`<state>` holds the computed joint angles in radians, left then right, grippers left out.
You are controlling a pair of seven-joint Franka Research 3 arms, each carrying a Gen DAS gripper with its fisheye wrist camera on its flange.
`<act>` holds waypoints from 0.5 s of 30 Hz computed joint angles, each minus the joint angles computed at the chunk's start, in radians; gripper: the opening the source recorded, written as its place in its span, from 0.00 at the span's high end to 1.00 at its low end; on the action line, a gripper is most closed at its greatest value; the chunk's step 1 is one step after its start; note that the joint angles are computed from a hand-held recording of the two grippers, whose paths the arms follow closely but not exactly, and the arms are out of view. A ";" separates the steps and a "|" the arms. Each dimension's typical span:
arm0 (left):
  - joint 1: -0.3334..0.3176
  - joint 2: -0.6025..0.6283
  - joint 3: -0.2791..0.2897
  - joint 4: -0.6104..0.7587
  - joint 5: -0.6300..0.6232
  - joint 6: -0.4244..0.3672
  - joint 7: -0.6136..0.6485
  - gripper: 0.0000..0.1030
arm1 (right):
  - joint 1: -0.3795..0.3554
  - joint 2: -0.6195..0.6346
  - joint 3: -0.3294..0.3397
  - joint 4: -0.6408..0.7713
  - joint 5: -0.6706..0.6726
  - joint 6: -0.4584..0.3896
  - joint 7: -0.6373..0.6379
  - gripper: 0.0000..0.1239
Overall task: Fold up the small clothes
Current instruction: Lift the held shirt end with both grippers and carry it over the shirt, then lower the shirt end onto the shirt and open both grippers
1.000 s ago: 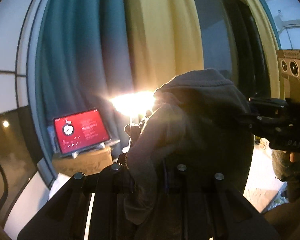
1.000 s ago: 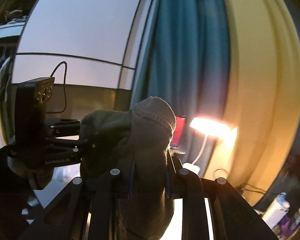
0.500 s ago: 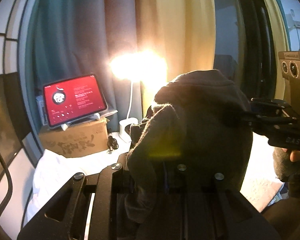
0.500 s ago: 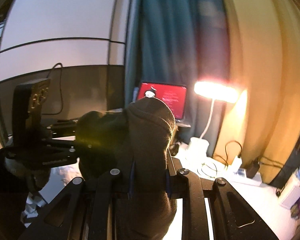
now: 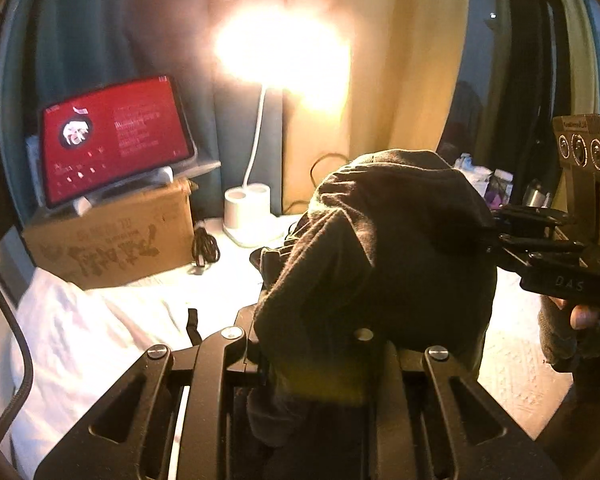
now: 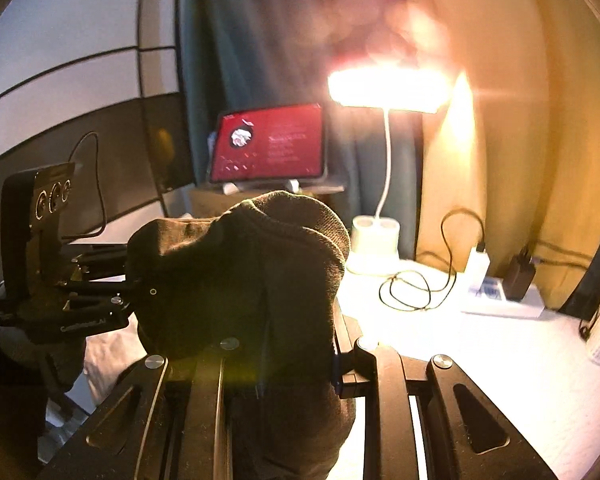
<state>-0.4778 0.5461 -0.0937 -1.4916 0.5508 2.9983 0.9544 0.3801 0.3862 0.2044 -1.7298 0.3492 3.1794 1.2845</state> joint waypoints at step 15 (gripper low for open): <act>0.044 0.297 -0.088 0.384 -0.204 -0.252 0.246 0.81 | -0.007 0.278 -0.057 0.335 -0.026 -0.222 0.037 0.81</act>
